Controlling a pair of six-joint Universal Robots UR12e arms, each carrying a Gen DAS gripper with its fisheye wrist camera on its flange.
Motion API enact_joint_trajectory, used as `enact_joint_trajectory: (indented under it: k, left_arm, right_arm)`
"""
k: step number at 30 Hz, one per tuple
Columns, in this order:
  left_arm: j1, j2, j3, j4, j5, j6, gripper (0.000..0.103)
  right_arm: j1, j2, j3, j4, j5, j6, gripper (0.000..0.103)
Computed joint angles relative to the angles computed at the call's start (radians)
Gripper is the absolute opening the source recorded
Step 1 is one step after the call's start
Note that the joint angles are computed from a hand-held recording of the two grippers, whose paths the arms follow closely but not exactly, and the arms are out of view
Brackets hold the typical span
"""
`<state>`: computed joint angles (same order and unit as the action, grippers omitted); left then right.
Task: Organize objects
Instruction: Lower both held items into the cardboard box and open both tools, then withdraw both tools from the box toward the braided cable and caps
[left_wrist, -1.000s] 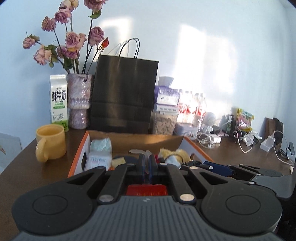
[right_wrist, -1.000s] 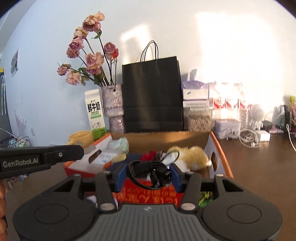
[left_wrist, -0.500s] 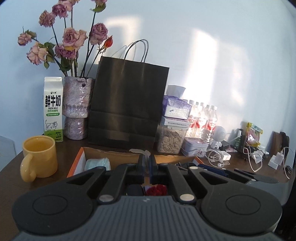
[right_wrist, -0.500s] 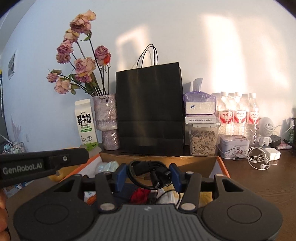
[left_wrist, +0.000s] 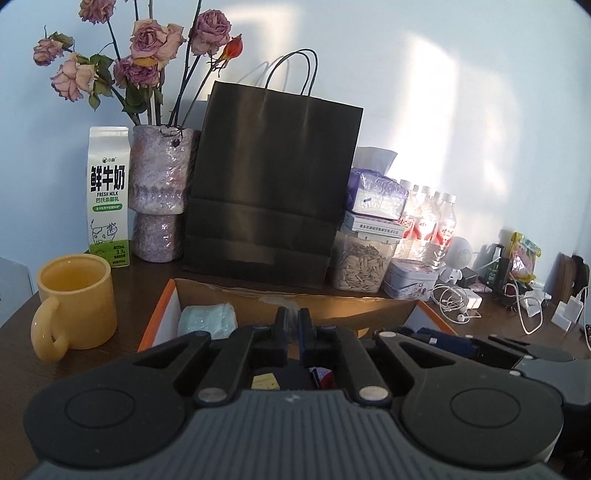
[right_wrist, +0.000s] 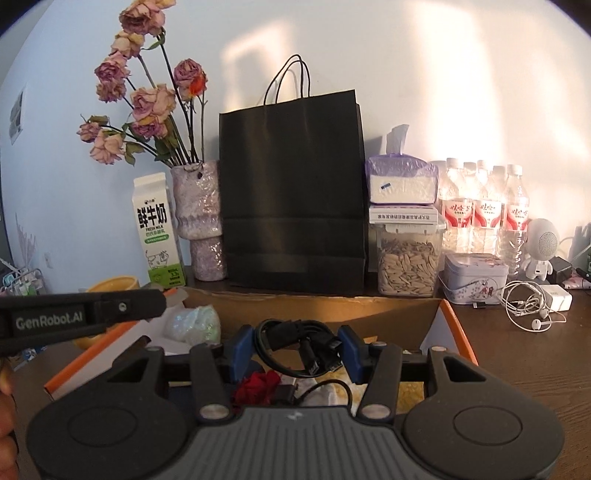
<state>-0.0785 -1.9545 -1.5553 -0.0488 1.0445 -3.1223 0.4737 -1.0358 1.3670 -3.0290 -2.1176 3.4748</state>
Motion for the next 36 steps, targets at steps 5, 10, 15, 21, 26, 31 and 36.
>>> enact_joint_trajectory:
  k: [5, 10, 15, 21, 26, 31, 36]
  left_arm:
    - [-0.010, 0.002, 0.001, -0.002, 0.082, -0.012, 0.101]
    - [-0.017, 0.001, 0.001, 0.004, 0.132, -0.002, 0.103]
    - [-0.018, 0.001, 0.003, -0.012, 0.139, 0.004, 0.103]
    - [-0.017, 0.004, 0.000, -0.016, 0.137, 0.010, 0.103]
    - [-0.007, 0.017, -0.009, -0.018, 0.101, 0.015, 0.103]
    - [0.007, 0.039, -0.034, -0.001, 0.091, 0.011, 0.103]
    - [0.019, 0.064, -0.064, -0.010, 0.083, 0.024, 0.103]
  right_arm:
    - [0.002, -0.002, -0.004, 0.043, -0.028, 0.031, 0.103]
    - [0.001, -0.005, -0.002, 0.051, -0.031, 0.050, 0.103]
    - [-0.001, -0.005, -0.002, 0.068, -0.033, 0.064, 0.103]
    - [0.000, -0.005, -0.002, 0.071, -0.033, 0.065, 0.103]
    - [0.004, -0.008, 0.003, 0.062, -0.040, 0.060, 0.103]
    - [0.012, -0.016, 0.018, 0.039, -0.054, 0.047, 0.103]
    - [0.024, -0.030, 0.042, 0.013, -0.069, 0.041, 0.103]
